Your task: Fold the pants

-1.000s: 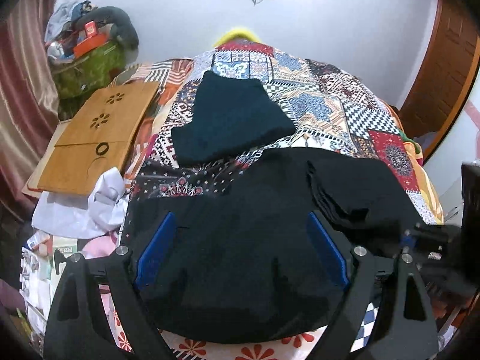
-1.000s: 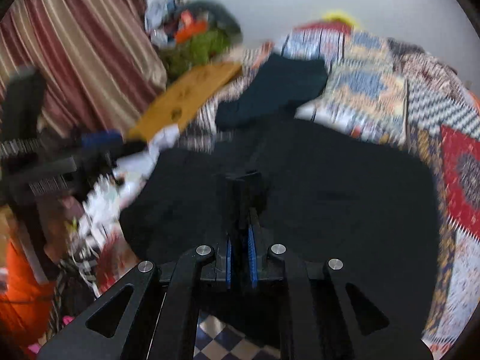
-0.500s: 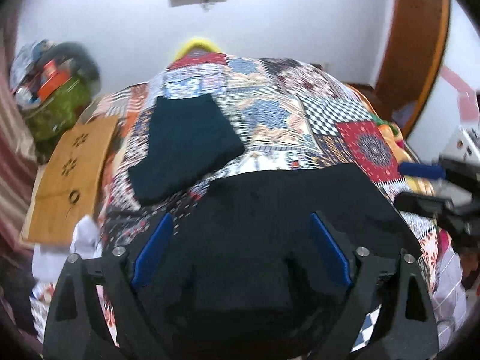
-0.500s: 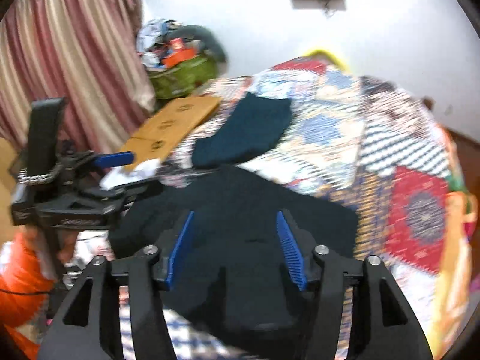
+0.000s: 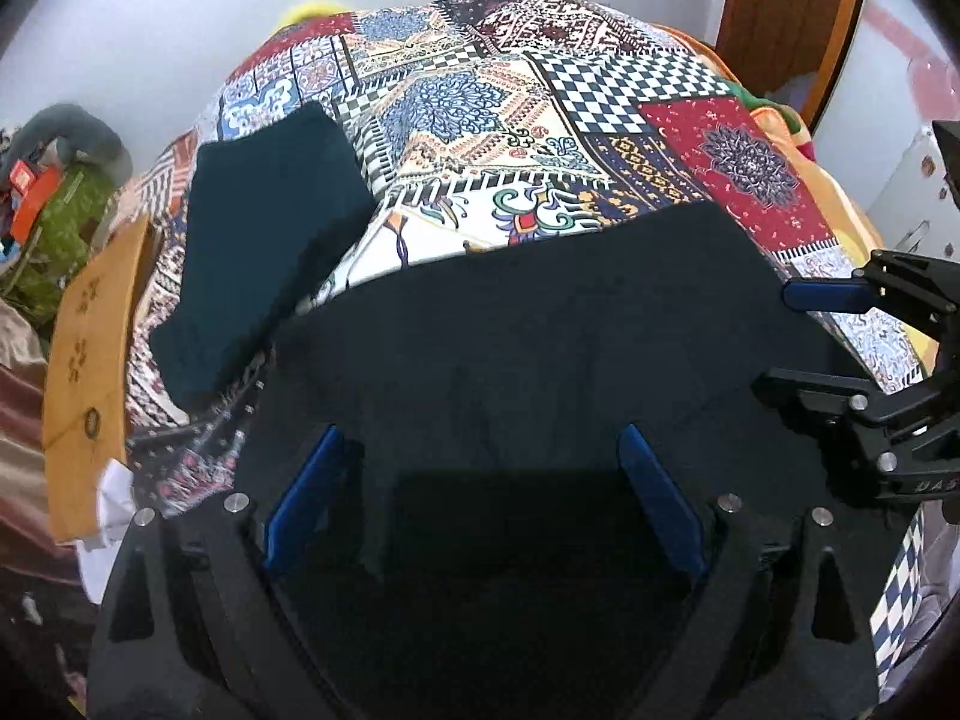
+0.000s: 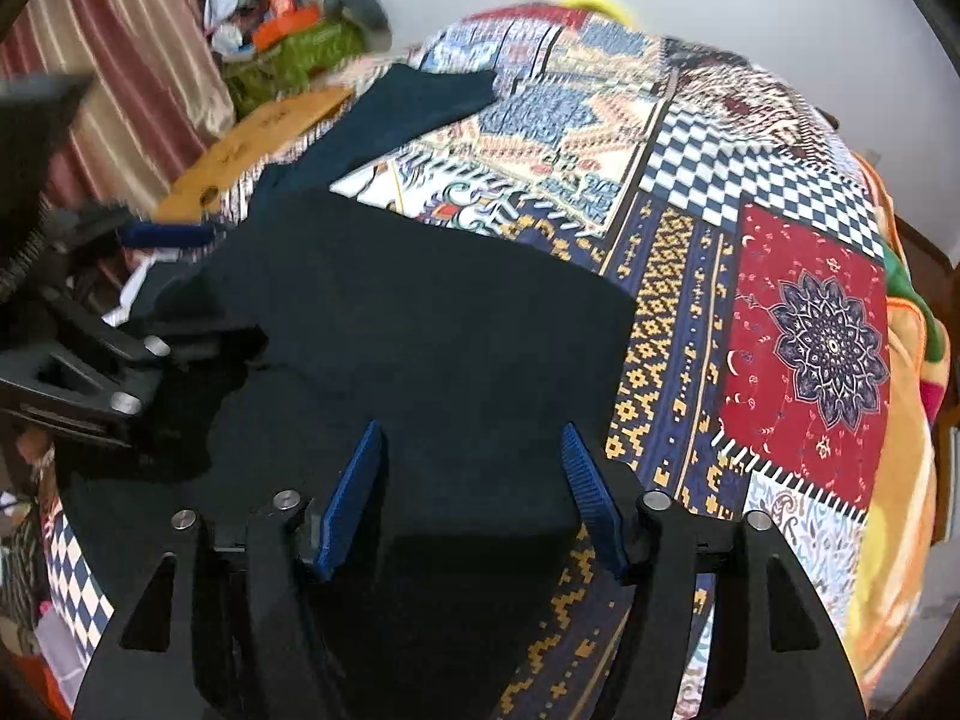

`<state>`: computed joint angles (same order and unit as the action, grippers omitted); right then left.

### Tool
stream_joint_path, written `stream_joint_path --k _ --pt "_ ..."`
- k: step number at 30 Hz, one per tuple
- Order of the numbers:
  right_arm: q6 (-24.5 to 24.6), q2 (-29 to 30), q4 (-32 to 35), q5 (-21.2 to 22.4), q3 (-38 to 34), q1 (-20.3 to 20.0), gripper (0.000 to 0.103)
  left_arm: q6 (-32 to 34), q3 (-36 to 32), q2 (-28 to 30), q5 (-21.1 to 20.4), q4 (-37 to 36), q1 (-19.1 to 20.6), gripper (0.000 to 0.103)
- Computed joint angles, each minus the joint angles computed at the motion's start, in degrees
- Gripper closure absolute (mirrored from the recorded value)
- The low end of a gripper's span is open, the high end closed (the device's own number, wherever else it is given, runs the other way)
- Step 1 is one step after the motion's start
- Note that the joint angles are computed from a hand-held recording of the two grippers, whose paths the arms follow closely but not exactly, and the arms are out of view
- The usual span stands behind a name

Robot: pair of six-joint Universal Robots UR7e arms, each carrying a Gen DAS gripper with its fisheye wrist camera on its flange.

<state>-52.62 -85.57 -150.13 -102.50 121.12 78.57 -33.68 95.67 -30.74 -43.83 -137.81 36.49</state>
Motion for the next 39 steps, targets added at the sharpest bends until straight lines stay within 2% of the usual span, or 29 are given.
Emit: stream_joint_path --k 9,13,16,20,24,28,32,36,39 --pt "2.59 -4.17 3.20 2.80 1.32 -2.81 0.038 -4.39 7.35 -3.40 2.78 -2.55 -3.04 0.009" --pt "2.06 -6.45 1.30 2.10 3.41 -3.32 0.038 -8.56 10.26 -4.95 3.01 -2.42 -4.40 0.009" --pt "1.85 -7.74 -0.79 1.49 4.74 -2.65 0.038 -11.67 12.05 -6.38 3.20 -1.79 -5.34 0.009" --pt "1.69 -10.21 -0.92 3.82 5.73 -1.25 0.038 -15.54 13.82 -8.57 4.66 -1.00 -6.88 0.009" --pt "0.79 -12.25 -1.25 6.51 6.60 1.27 0.038 -23.71 16.95 -12.98 9.68 4.48 -9.60 0.009" --pt "1.34 -12.80 -0.91 8.89 7.14 3.84 0.038 -33.02 21.50 -19.67 11.83 9.47 -11.54 0.009" --pt "1.76 -11.73 -2.09 9.77 8.14 6.36 0.037 -38.75 27.82 -27.56 9.95 8.72 -12.02 0.008" --pt "1.64 -8.79 -4.74 7.82 9.53 8.93 0.037 -45.07 33.53 -33.86 6.78 10.85 -11.35 0.008" --pt "0.68 -5.92 -6.69 3.99 10.29 10.69 0.037 -44.82 39.03 -36.54 1.82 3.45 -9.84 0.008"
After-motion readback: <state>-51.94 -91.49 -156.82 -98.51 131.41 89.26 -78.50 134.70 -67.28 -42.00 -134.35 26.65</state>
